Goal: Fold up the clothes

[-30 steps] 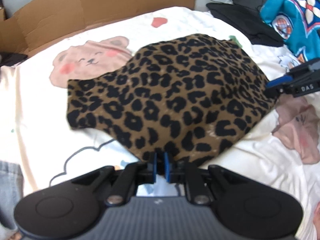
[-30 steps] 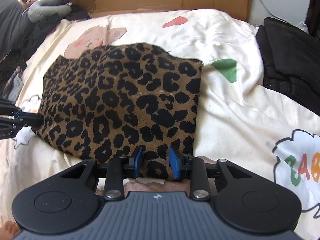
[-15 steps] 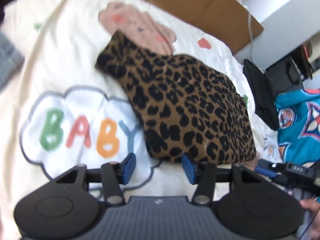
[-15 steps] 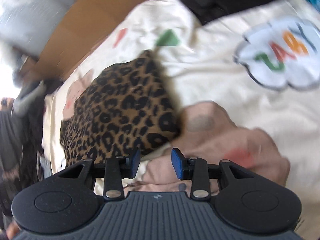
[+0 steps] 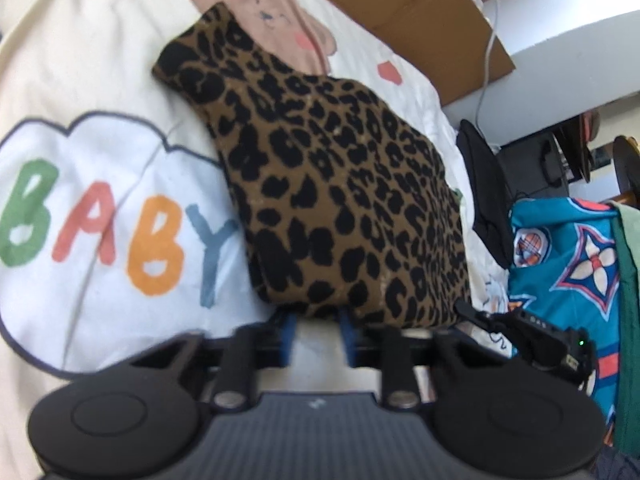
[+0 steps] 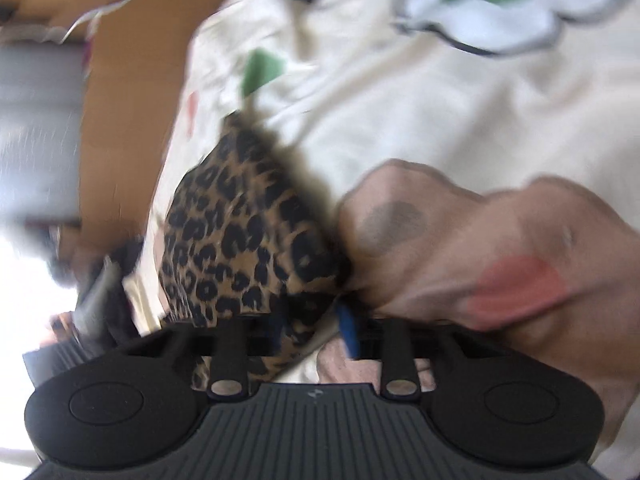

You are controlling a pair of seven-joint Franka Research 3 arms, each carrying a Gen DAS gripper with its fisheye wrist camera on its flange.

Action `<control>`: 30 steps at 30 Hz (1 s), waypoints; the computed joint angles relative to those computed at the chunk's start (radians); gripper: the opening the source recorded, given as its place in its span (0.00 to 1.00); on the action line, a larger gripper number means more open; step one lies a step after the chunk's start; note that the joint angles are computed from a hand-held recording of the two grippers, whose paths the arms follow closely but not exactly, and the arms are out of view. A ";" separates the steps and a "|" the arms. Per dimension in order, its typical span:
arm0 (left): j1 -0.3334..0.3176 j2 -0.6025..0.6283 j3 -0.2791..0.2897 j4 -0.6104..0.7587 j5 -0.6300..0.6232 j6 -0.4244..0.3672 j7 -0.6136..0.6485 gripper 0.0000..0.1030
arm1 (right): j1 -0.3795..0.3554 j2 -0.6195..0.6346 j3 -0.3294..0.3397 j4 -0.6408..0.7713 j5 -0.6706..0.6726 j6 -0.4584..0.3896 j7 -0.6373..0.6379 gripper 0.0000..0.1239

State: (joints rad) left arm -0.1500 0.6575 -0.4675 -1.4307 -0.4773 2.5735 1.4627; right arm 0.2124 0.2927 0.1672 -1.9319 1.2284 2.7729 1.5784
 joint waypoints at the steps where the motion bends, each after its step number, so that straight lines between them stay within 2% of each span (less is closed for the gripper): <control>1: 0.008 0.000 -0.009 -0.006 -0.016 0.008 0.001 0.00 | -0.005 -0.001 0.003 0.000 0.028 -0.001 0.014 0.13; 5: 0.009 -0.016 -0.007 -0.023 -0.024 0.043 -0.009 0.00 | 0.012 -0.009 -0.006 0.005 -0.026 0.008 0.053 0.10; 7: -0.002 -0.026 0.012 -0.023 0.001 0.040 -0.033 0.06 | 0.013 -0.009 -0.005 0.007 -0.041 0.008 0.054 0.10; 8: -0.001 -0.033 0.015 -0.029 0.007 0.041 -0.039 0.17 | 0.012 -0.008 -0.004 0.008 -0.041 0.006 0.051 0.10; 9: 0.003 -0.040 0.013 -0.038 0.006 0.045 -0.040 0.35 | 0.011 -0.007 -0.002 0.009 -0.041 0.004 0.049 0.11; 10: 0.008 -0.049 0.012 -0.050 0.001 0.055 -0.044 0.46 | 0.010 -0.004 -0.001 0.011 -0.039 0.005 0.049 0.13; 11: 0.013 -0.058 0.011 -0.063 -0.005 0.067 -0.051 0.64 | 0.010 -0.004 0.000 0.010 -0.037 0.006 0.046 0.14; 12: 0.019 -0.067 0.006 -0.080 -0.016 0.091 -0.051 0.67 | 0.011 -0.004 0.001 0.011 -0.038 0.009 0.046 0.16; 15: 0.042 -0.066 -0.017 -0.093 -0.049 0.130 -0.042 0.67 | 0.002 0.006 0.010 0.013 0.000 0.011 0.006 0.26; 17: 0.039 -0.046 -0.017 -0.072 -0.041 0.121 -0.045 0.66 | 0.003 0.012 0.010 0.016 0.002 0.012 -0.001 0.27; 19: 0.027 -0.015 -0.010 -0.035 -0.012 0.086 -0.043 0.59 | 0.002 0.017 0.011 0.019 0.006 0.011 -0.010 0.27; 22: 0.025 0.009 -0.026 -0.025 -0.010 0.101 -0.019 0.49 | 0.000 0.020 0.013 0.018 0.023 0.016 -0.020 0.26; 23: 0.027 0.018 -0.032 -0.020 -0.017 0.101 -0.021 0.35 | -0.002 0.020 0.014 0.017 0.035 0.016 -0.016 0.26; 24: 0.028 0.025 -0.035 -0.013 -0.019 0.092 -0.026 0.14 | -0.003 0.020 0.014 0.016 0.043 0.014 -0.005 0.22; 25: 0.028 0.030 -0.036 -0.005 -0.019 0.082 -0.029 0.13 | -0.006 0.021 0.016 0.018 0.058 0.009 -0.009 0.15; 30: 0.040 0.029 -0.049 0.008 -0.031 0.064 -0.005 0.07 | 0.004 0.020 0.004 0.031 -0.003 -0.006 0.019 0.10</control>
State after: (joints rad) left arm -0.1103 0.6865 -0.5160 -1.4229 -0.5079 2.6375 1.4573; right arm 0.2163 0.3132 0.1717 -1.9013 1.2254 2.7672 1.5969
